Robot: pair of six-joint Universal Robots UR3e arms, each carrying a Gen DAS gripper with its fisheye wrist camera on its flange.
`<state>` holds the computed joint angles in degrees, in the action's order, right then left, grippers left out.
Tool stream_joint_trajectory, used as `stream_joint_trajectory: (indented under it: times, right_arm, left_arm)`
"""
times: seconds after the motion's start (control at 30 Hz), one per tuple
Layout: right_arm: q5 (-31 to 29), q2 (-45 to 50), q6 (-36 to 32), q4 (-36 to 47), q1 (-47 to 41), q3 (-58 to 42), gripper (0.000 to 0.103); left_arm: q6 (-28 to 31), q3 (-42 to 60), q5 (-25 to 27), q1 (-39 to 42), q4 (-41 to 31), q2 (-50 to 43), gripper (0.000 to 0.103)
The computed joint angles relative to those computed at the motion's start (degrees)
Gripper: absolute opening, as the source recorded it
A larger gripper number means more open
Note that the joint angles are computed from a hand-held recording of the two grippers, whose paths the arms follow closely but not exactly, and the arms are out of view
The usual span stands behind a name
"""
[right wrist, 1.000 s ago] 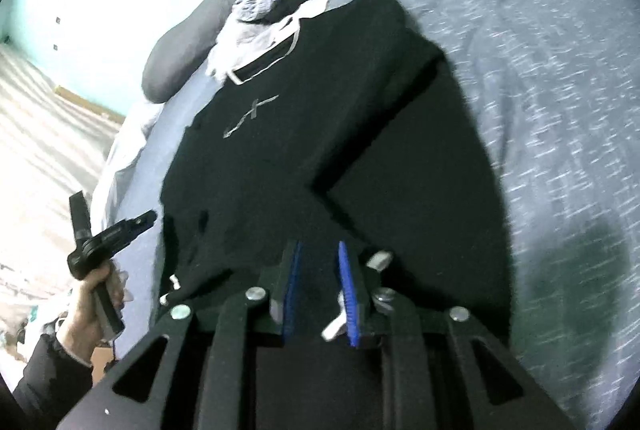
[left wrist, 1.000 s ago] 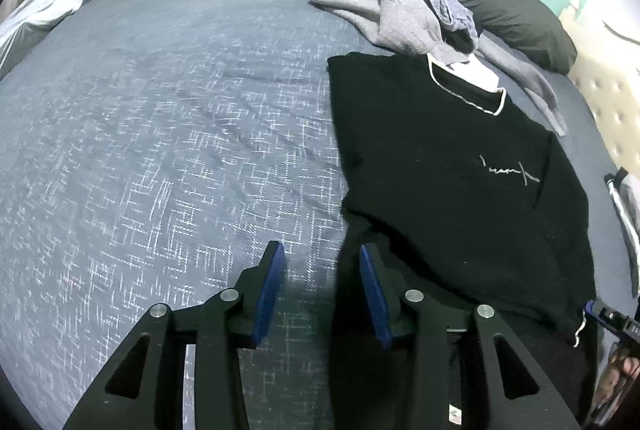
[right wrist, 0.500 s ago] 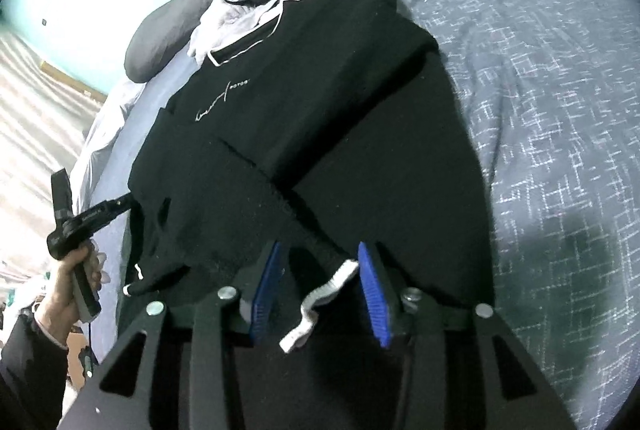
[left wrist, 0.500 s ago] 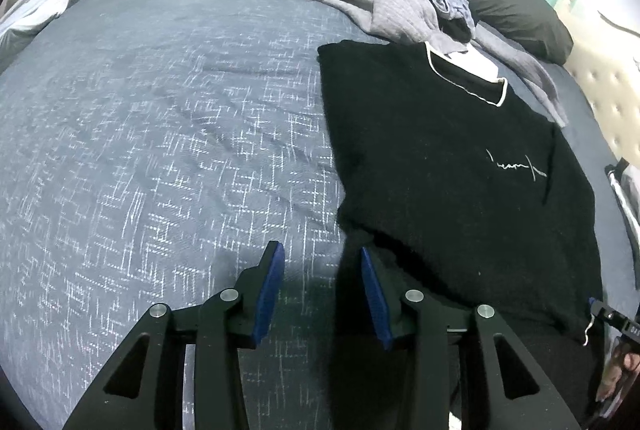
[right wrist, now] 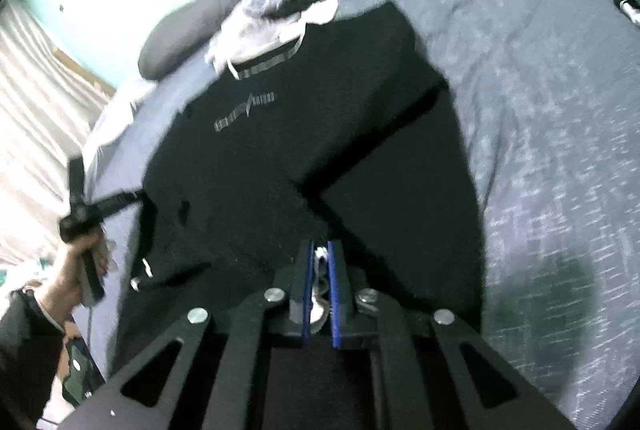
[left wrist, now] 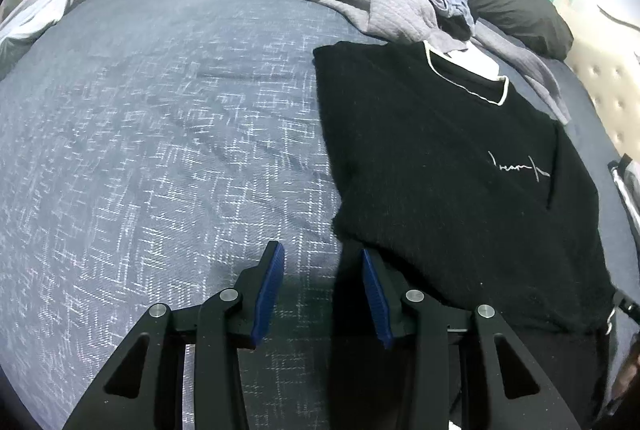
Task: Fold clothes
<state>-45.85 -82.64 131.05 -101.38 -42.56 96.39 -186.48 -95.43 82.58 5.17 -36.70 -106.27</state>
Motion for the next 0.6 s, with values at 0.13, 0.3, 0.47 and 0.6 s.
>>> stream_joint_trajectory:
  times: [0.13,0.3,0.47,0.6]
  right_arm:
    - [3.1,-0.7,1.8,-2.4,-2.3,0.6,0.006]
    - [3.7,0.7,6.4,-6.1,-4.5,0.2,0.006]
    - [3.6,2.1,8.4,-6.4,-5.2,-0.5,0.006]
    - [3.6,2.4,9.1,-6.9,-5.9,-0.3,0.006]
  left_arm:
    - [0.9,1.5,0.6,-0.9,-0.7,-0.9,0.048]
    - [2.5,4.2,3.0,-3.2,-1.7,-2.7,0.049]
    - [3.7,7.2,5.3,-5.3,-2.5,-4.2,0.049]
    - [4.3,8.4,4.5,-5.9,-3.1,-4.4,0.049]
